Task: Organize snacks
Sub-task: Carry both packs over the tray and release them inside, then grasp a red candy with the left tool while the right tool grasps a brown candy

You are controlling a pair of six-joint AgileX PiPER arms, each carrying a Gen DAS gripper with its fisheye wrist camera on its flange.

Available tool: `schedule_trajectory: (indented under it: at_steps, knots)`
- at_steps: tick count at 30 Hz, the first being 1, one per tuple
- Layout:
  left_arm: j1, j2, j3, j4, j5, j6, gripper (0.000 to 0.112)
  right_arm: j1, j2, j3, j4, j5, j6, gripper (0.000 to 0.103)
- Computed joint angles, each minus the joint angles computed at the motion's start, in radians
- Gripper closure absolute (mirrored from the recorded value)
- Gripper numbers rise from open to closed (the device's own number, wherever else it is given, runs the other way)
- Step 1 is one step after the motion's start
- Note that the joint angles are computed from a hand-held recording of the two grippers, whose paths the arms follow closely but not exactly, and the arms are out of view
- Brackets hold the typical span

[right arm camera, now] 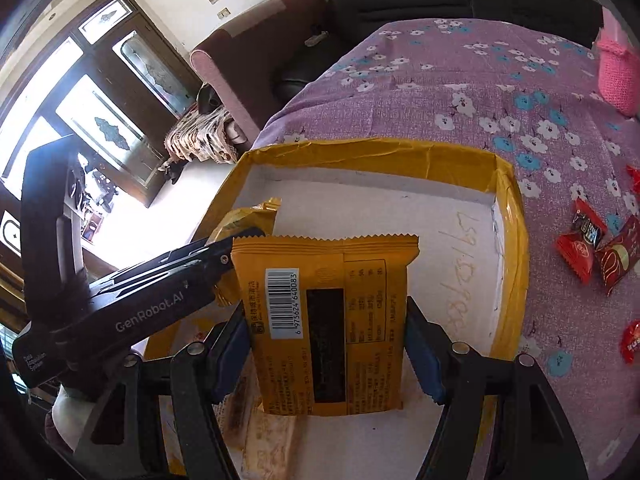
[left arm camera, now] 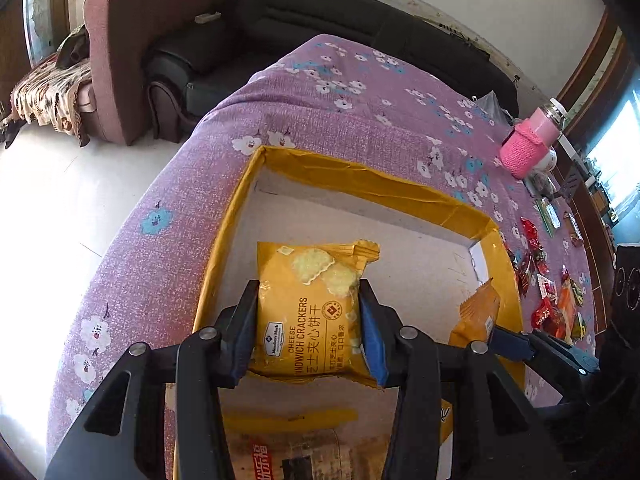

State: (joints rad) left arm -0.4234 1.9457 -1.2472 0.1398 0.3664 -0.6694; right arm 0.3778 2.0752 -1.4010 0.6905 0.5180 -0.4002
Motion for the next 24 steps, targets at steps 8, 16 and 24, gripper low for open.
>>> schedule_trajectory:
  at_steps: [8,16,24]
  knots:
    - [0.001,-0.060,0.034,0.035,-0.002,-0.031,0.062,0.006,-0.019,0.010,0.055,-0.014,-0.040,0.030]
    - [-0.127,-0.307,0.201,0.400,0.007,-0.437,0.055,-0.095,-0.265,0.245,0.231,-0.056,-0.275,0.030]
    - [-0.388,-0.470,0.345,0.832,0.052,-0.994,0.046,-0.463,-0.365,0.344,0.139,-0.031,-0.315,0.029]
